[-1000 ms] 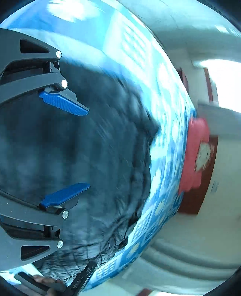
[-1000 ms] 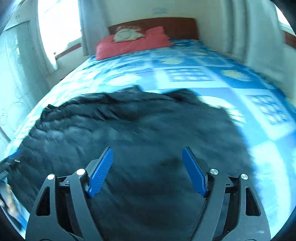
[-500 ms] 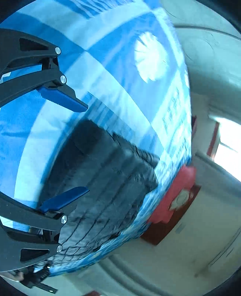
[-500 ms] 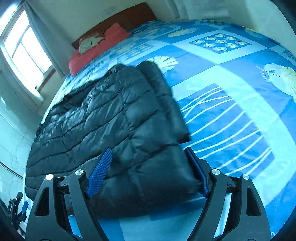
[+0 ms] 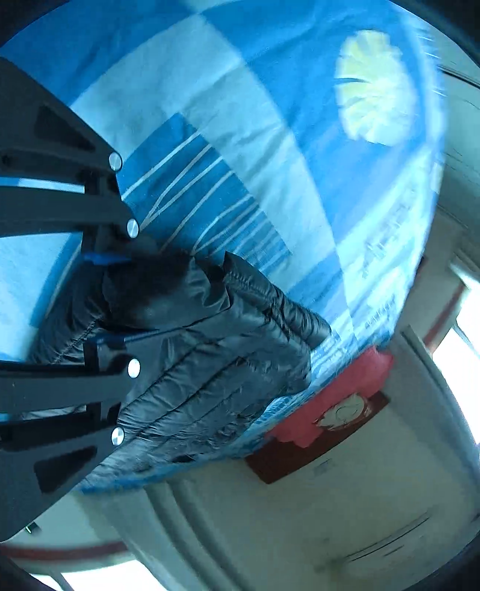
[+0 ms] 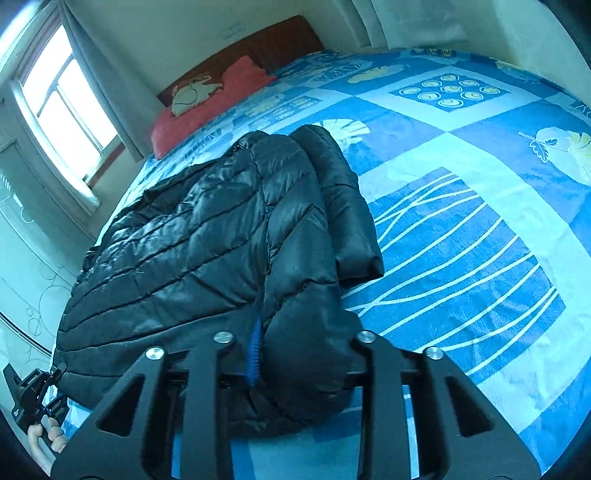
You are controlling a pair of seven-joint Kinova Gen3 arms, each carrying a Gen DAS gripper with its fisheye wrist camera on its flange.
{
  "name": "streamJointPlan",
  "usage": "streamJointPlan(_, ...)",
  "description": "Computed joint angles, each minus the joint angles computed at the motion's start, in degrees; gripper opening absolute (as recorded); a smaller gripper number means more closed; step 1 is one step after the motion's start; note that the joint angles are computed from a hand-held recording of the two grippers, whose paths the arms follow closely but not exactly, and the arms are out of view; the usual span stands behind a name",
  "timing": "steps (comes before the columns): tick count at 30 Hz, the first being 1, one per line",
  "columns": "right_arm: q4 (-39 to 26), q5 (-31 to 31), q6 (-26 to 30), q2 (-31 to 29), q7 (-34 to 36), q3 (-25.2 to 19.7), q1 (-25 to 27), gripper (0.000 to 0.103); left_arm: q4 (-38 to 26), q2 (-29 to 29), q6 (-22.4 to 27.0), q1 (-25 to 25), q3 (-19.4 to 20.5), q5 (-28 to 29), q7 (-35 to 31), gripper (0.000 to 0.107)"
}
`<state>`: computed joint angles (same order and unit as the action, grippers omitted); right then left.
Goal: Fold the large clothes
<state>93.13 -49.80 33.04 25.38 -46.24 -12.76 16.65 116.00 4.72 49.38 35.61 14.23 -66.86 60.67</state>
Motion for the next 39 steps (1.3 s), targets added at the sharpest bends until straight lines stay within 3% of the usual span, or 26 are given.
streamJointPlan(7,4.28,-3.97,3.03,-3.33,4.53,0.04,3.12,0.02,-0.52,-2.53,5.5,2.59,3.01,5.1,-3.93,0.022)
streamJointPlan(17,16.05,-9.94,9.62,-12.4,15.77,6.7,5.39,0.02,2.88,-6.12,14.8,8.77,11.68,9.47,5.22,0.022)
streamJointPlan(24,22.99,-11.82,15.37,-17.0,21.23,13.46,6.18,0.02,3.33,-5.98,19.96,13.88,15.37,11.92,10.12,0.022)
streamJointPlan(30,25.53,-11.64,19.04,-18.6,23.96,18.38,5.71,0.021,2.46,-4.57,24.87,19.53,17.16,13.97,13.46,0.022)
streamJointPlan(39,27.11,-12.29,18.62,-18.82,26.43,19.67,5.09,0.022,1.83,-3.54,25.11,21.88,15.14,14.97,10.96,0.023)
